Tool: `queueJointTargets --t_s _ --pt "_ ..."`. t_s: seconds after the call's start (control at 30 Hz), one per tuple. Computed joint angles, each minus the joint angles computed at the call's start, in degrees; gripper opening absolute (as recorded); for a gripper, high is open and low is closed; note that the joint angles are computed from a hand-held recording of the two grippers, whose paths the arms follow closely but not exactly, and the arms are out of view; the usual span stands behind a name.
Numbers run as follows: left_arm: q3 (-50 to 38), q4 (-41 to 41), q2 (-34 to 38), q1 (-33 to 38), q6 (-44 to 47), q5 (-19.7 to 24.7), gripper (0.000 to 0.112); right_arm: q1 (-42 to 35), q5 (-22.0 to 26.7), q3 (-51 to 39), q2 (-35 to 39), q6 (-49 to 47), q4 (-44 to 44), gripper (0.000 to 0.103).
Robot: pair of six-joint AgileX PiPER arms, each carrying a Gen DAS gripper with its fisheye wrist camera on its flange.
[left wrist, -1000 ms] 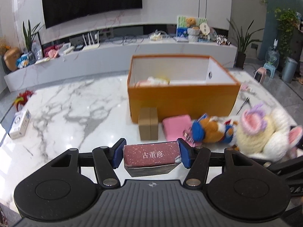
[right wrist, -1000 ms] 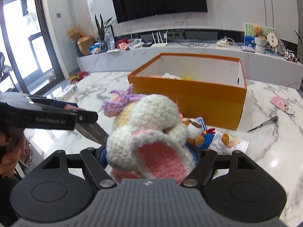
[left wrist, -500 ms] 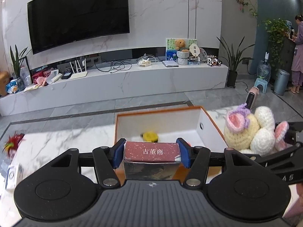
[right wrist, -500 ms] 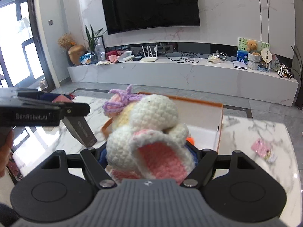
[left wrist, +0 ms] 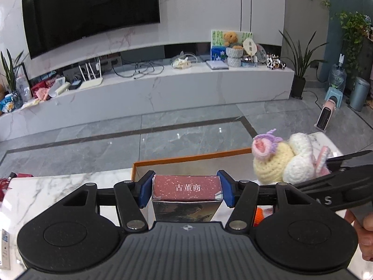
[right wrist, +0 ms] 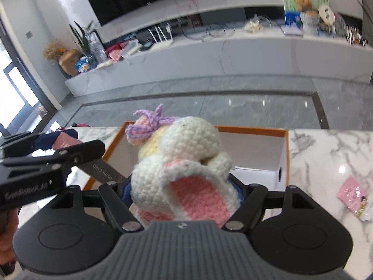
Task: Organize objects
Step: 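Carry the book and crocheted bunny over the orange box with both tools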
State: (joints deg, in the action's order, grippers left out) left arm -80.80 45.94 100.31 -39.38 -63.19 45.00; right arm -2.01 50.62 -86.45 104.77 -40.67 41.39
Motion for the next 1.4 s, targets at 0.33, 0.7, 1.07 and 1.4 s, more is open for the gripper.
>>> queueJointTargets --t_s 0.33,0.7,1.07,1.4 --pt "-0.76 -2.78 4.66 3.82 2.60 -3.16 0.067 3.87 -1.85 -5.78 8.16 4.22 -8.21 0.077" --pt "-6.53 -3.77 9.91 3.11 7.31 0.19 0.067 7.09 -1.90 -9.17 13.20 11.58 -19.50 0.077" --pt "-15.03 -6.13 15.59 2.73 13.74 4.03 0.067 7.46 2.88 -13.82 16.46 15.85 -22.61 0.078" --pt "-20.68 -11.66 21.27 5.56 22.02 5.02 0.066 6.64 4.13 -15.15 17.60 14.36 -21.11 0.078"
